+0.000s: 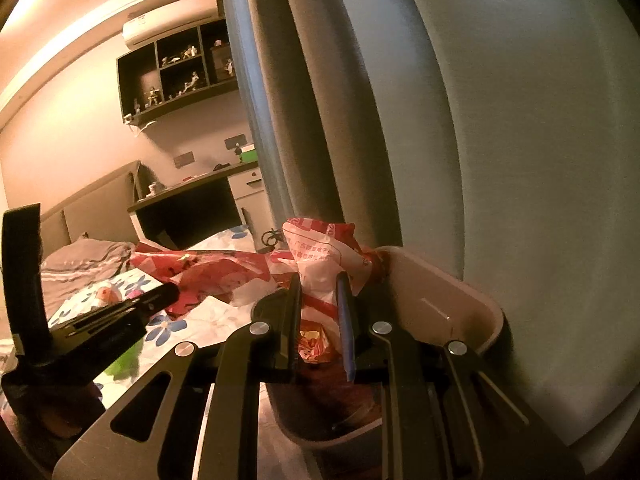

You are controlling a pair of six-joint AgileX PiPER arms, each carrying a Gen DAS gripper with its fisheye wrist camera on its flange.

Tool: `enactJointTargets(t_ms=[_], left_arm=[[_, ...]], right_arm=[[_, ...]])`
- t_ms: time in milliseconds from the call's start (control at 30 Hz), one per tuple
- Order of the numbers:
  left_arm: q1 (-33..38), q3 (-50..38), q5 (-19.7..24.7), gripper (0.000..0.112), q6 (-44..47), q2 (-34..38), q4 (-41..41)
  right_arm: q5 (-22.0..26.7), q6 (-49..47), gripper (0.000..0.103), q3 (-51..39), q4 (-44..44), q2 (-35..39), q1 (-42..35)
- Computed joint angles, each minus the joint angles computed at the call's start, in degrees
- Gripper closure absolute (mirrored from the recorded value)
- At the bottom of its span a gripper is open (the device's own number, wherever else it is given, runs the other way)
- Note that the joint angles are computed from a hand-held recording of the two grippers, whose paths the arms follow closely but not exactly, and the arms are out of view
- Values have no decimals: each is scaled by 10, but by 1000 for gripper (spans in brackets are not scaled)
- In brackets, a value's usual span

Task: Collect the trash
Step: 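Carry both wrappers in the two tools over the brown bin, then open both tools to drop the wrappers into the bin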

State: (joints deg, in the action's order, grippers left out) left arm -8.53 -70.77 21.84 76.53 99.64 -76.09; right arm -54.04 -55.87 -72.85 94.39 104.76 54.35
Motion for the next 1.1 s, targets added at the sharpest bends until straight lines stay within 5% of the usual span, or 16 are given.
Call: enactJointTargets(t_ms=[1100], left_arm=[[-47,-79,30,110,-53,88,47]], right_arm=[[5,11,85,3,6,8,-37]])
